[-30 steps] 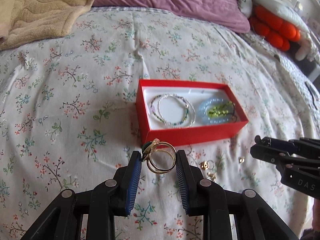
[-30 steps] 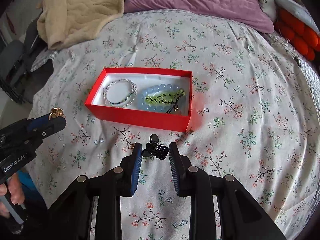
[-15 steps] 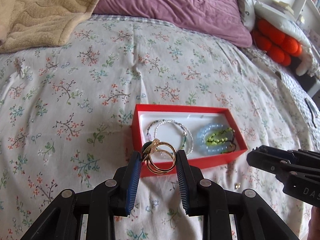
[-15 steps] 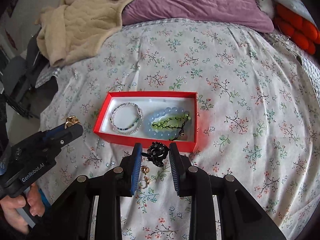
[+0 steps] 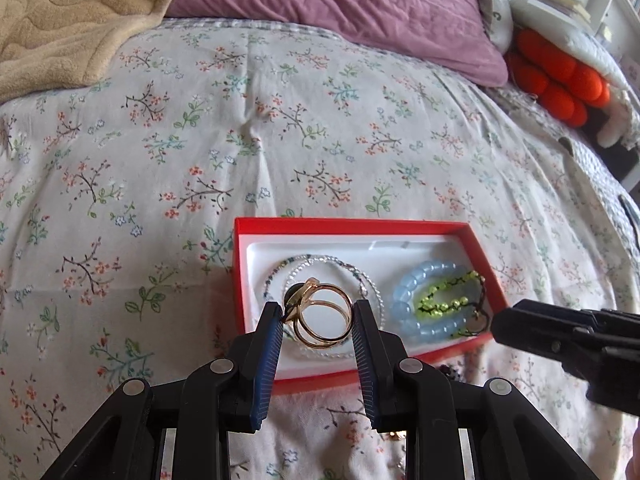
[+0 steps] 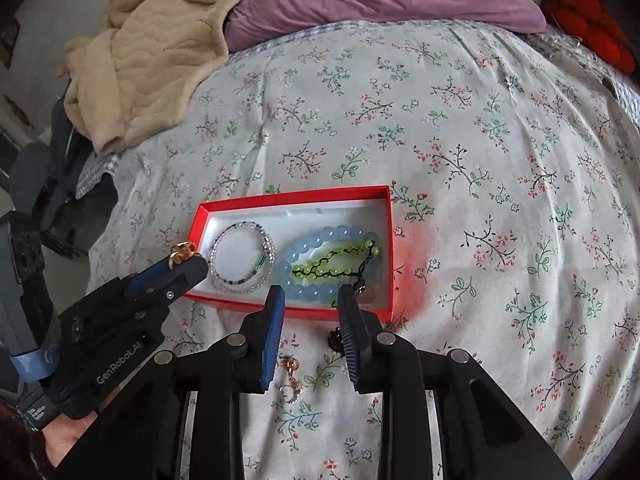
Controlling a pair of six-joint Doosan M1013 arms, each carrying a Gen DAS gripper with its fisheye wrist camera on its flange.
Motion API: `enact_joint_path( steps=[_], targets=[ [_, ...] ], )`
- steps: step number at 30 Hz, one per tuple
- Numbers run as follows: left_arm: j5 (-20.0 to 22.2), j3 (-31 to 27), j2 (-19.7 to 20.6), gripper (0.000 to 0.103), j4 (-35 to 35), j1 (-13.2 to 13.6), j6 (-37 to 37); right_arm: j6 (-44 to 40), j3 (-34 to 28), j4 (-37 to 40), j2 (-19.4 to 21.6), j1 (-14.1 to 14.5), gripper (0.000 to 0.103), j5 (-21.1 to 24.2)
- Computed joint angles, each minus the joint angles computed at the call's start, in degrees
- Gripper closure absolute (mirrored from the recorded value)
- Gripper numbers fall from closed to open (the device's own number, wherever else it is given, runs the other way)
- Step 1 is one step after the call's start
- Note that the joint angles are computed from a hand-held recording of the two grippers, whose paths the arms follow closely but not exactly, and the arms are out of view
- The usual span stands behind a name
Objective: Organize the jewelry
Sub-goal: 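Carry the gold rings with the left tool while the right carries the clip into the red box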
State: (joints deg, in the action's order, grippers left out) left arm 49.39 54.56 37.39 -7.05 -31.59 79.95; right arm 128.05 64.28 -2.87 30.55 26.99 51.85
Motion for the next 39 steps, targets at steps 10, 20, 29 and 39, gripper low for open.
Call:
enact_joint_path(
  steps=[10,20,29,39],
  targets=[
    [-1.76,4.5,-3.6,0.074,2.53,-0.27,1.37,-8.75,2.49,0.07,-0.56,0.89,0.04,6.54],
    [-2.54,6.58,-4.9,0.074,1.85,-0.26,1.87,-7.53,0.08,-2.71,2.67,1.39,0.04,7.22],
    [-1.82,6.76,-5.01,0.074,1.51,-0.31,3.03,-5.72,-1.96,-2.81,4.9,1.59,0.078,9.09],
    [-2.16,7.32,-5.41,0.074,1.77,-0.26,2.92,-4.87,-0.36,-1.48,2.92,1.63,0.078,8.34]
  ],
)
